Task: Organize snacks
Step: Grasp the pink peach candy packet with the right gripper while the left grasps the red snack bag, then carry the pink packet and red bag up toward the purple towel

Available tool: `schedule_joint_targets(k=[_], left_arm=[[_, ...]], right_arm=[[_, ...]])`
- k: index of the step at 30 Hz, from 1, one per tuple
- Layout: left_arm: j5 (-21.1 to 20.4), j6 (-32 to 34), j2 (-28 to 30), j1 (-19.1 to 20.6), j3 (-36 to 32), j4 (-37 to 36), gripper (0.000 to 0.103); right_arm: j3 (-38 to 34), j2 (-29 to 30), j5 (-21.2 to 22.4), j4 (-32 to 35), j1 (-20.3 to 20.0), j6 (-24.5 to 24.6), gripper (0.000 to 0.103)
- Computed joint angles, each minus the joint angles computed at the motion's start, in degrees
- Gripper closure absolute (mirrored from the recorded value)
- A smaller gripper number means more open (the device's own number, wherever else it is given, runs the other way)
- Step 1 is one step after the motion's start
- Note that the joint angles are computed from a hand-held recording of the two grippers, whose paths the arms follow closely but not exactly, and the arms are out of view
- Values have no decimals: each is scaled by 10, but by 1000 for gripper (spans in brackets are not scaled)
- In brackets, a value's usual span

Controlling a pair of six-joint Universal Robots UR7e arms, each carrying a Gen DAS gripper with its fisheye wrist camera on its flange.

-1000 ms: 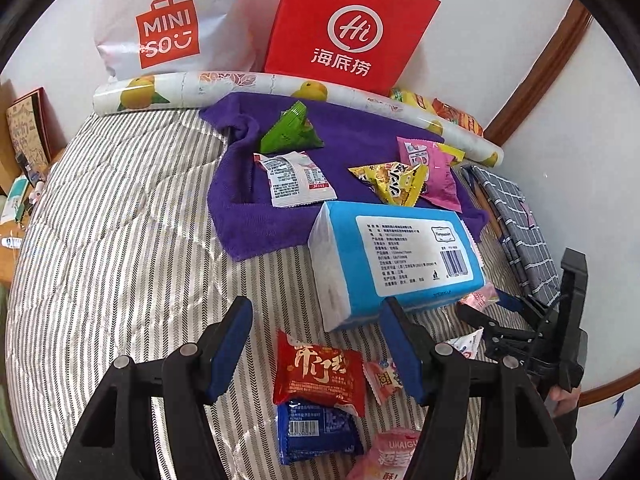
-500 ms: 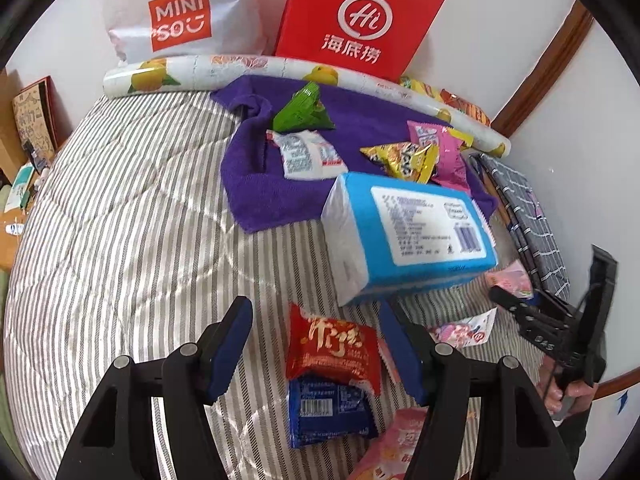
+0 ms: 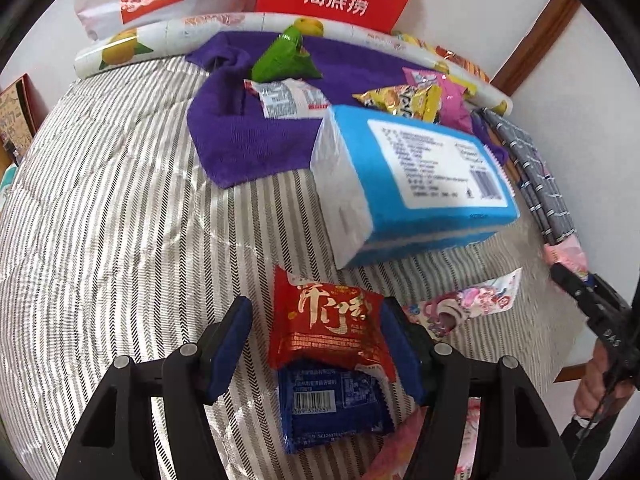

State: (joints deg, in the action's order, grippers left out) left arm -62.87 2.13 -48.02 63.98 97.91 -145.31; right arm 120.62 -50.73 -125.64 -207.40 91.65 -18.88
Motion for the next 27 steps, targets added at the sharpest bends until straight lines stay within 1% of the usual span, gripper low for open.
schedule_joint_targets(k=[4,6,7,8,16,27], left_arm=[[-2,12,5,1,3,-11,42],[-2,17,6,0,3,-13,49],[-3,20,6,0,2,-12,56],[-5,23,7,0,1,-11,57],[-8,26,-6,0,8,-24,61],[-15,17,-44,-12,27,-50,63]], right_arm=[[5,-4,6,-4,1,5,55],[3,-2,4,-4,3,5,55],[2,-1,5,-4,3,4,55],[1,0,4,-3,4,4,55],[-5,4,-2,-3,10,0,55],[-9,-10,-16,-8,44,-3,56]])
